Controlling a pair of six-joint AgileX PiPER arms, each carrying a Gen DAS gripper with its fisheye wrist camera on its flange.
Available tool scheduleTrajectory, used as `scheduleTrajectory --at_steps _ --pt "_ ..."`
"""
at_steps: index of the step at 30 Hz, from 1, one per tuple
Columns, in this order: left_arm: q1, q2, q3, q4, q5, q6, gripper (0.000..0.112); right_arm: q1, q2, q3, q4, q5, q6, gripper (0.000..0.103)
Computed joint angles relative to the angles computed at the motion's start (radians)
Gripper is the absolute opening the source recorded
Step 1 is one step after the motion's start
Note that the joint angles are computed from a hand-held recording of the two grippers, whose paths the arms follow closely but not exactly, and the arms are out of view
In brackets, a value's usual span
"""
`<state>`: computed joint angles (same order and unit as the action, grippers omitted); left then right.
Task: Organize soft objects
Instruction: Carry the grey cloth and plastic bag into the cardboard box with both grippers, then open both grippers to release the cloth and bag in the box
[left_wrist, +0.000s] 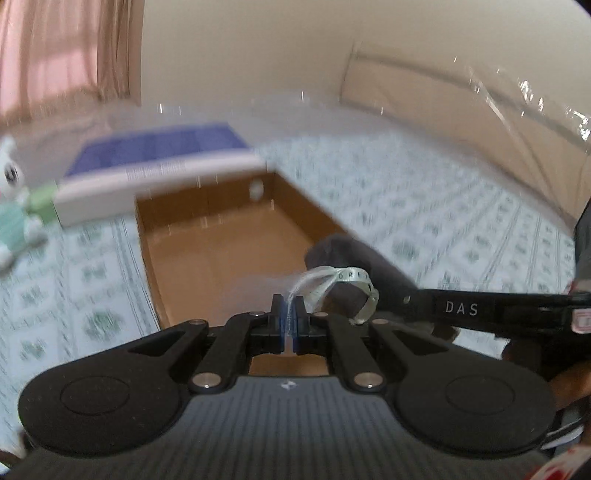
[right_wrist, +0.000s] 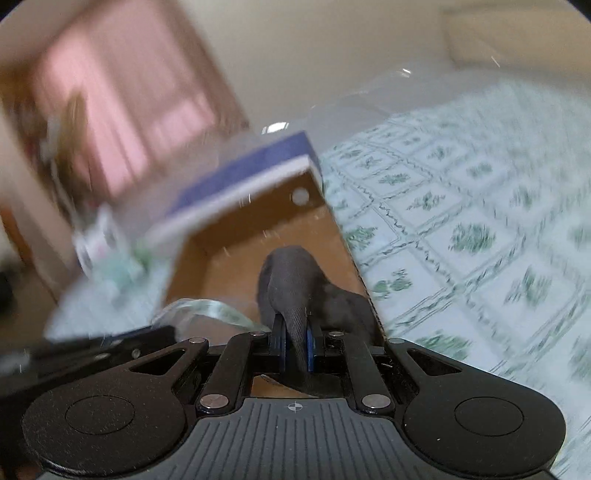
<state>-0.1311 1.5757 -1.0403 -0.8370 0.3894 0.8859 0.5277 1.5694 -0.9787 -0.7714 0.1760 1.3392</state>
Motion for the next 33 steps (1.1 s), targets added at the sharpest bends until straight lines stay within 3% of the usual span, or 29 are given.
scheduleTrajectory --at_steps 3,7,11,14,16,18,21,28,33 --pt "-0.006 0.056 -0.008 0.053 0.002 -0.058 0.005 0.049 0.037 -0.054 0.073 0.107 -0.198 0.01" --pt "-0.014 0.111 -0.036 0.152 0.006 -0.164 0.005 0.058 0.113 -0.138 0.203 0.163 -0.382 0.01" --pt "-0.019 0.135 -0.048 0.201 0.007 -0.209 0.011 0.058 0.153 -0.173 0.245 0.184 -0.446 0.011" --pt "-0.005 0.131 -0.052 0.214 0.039 -0.217 0.014 0.036 0.168 -0.198 0.387 0.181 -0.6 0.012" --pt "-0.009 0.108 -0.044 0.234 0.047 -0.226 0.021 0.027 0.153 -0.195 0.446 0.18 -0.664 0.022" --pt "-0.012 0.082 -0.028 0.263 0.045 -0.247 0.033 0.03 0.126 -0.172 0.432 0.175 -0.644 0.043" --pt "-0.008 0.043 -0.003 0.293 0.044 -0.271 0.041 0.03 0.08 -0.138 0.427 0.155 -0.643 0.05" --pt "0.029 -0.074 0.058 0.264 0.1 -0.26 0.044 0.054 -0.039 -0.079 0.423 0.191 -0.591 0.056" --pt "0.043 -0.146 0.074 0.306 0.147 -0.324 0.046 0.093 -0.099 -0.057 0.347 0.235 -0.463 0.057"
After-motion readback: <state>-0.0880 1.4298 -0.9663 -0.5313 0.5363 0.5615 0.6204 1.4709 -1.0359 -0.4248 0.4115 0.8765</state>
